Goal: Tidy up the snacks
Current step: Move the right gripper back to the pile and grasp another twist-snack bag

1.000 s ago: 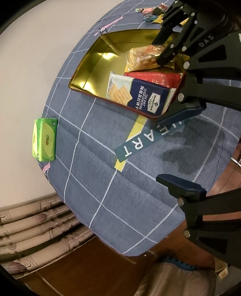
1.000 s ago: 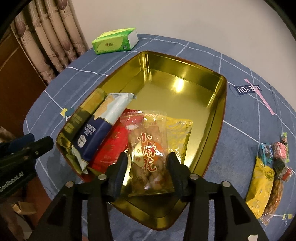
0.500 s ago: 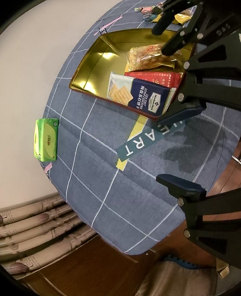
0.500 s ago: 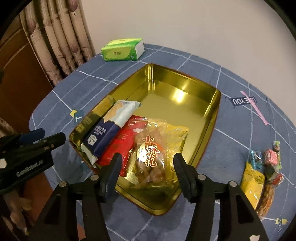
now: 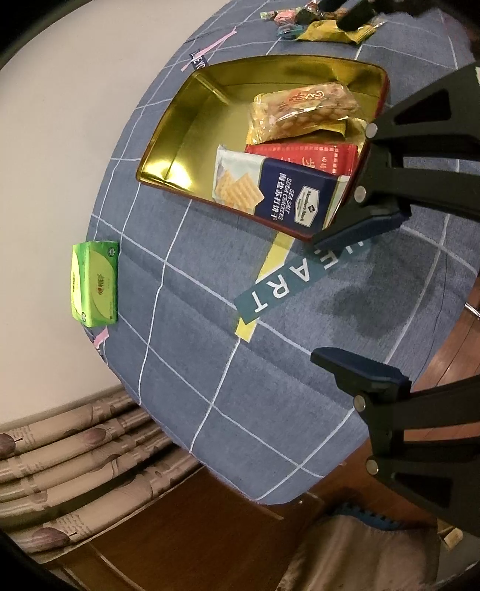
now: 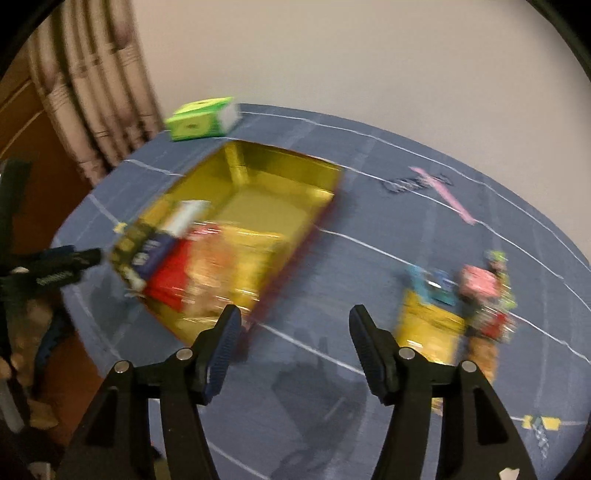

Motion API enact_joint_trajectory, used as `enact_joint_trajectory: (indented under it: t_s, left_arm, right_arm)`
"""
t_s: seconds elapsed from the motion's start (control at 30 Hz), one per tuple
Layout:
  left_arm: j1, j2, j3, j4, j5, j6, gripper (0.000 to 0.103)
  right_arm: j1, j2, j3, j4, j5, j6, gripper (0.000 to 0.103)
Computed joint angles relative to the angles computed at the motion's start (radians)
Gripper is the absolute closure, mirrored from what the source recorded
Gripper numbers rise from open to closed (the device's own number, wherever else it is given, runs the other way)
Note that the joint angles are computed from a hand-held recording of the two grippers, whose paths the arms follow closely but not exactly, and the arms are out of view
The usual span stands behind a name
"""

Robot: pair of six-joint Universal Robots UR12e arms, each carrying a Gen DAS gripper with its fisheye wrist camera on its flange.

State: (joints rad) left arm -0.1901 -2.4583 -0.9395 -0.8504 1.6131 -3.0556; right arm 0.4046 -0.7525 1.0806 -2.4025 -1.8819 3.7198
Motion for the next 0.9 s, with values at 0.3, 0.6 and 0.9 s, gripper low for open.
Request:
enact_joint_trajectory:
  t_s: [0.3,0.6,0.9]
  left_arm:
    - [-0.010,0.014,-0.029,0.043,-0.019,0.056,0.047]
    - [-0.042,0.046,-0.082,0.121,-0.017,0.155,0.047]
    - [-0.090,0.059,-0.080,0.076,-0.087,0.217,0.046]
  right_arm:
    - [-0.052,-0.134,0.245,0.016,-0.077,0.202,0.044]
    - [-0.100,-0.161,0.347,-0.056,0.009,0.327,0.044]
    - [-0.101,-0.144,0.341,-0.041,0.016,0.320,0.049]
